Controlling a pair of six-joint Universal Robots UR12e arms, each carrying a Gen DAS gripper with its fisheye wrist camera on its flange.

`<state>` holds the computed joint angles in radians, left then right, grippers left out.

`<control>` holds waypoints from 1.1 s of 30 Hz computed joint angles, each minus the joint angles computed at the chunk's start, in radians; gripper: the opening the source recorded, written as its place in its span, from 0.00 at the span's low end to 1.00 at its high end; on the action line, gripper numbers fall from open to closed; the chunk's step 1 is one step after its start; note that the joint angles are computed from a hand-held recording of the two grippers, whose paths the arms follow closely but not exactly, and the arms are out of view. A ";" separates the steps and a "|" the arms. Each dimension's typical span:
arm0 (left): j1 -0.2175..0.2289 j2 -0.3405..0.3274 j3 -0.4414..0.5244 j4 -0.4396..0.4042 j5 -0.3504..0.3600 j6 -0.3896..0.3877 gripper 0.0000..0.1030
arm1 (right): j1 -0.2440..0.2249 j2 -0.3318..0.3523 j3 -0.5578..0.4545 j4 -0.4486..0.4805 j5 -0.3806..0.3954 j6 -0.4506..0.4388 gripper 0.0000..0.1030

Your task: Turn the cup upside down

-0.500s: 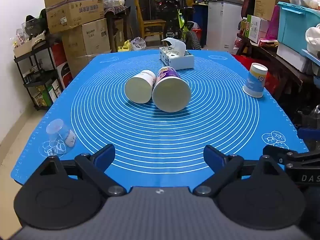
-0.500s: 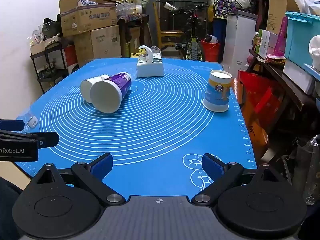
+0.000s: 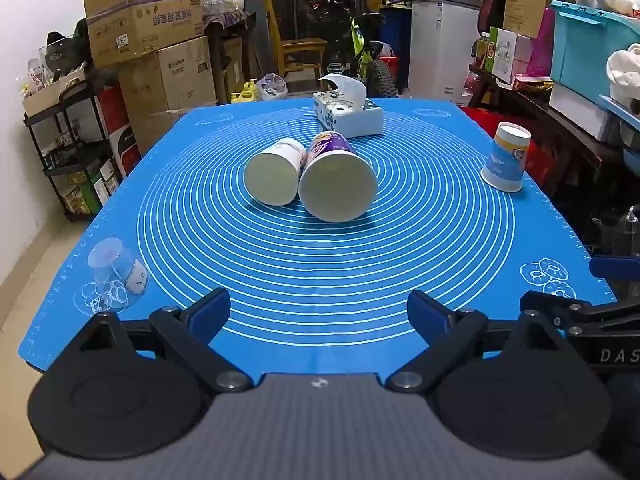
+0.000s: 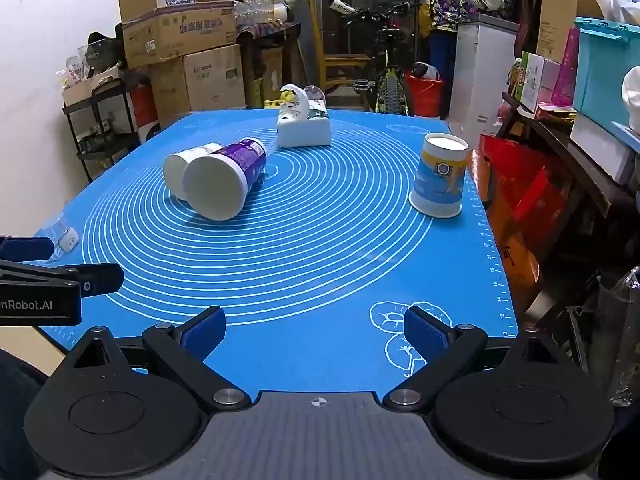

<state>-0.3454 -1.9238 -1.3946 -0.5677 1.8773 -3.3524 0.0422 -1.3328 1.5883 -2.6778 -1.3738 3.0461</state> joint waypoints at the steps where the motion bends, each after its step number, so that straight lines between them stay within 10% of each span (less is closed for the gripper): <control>1: 0.000 0.000 -0.001 0.005 -0.004 0.000 0.92 | -0.002 0.005 -0.009 0.005 0.001 -0.002 0.93; 33: -0.003 -0.003 0.005 -0.010 -0.008 0.004 0.92 | -0.004 0.004 -0.013 0.025 0.002 -0.008 0.93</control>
<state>-0.3488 -1.9265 -1.3892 -0.5780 1.8694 -3.3481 0.0382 -1.3290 1.5753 -2.6526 -1.3714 3.0384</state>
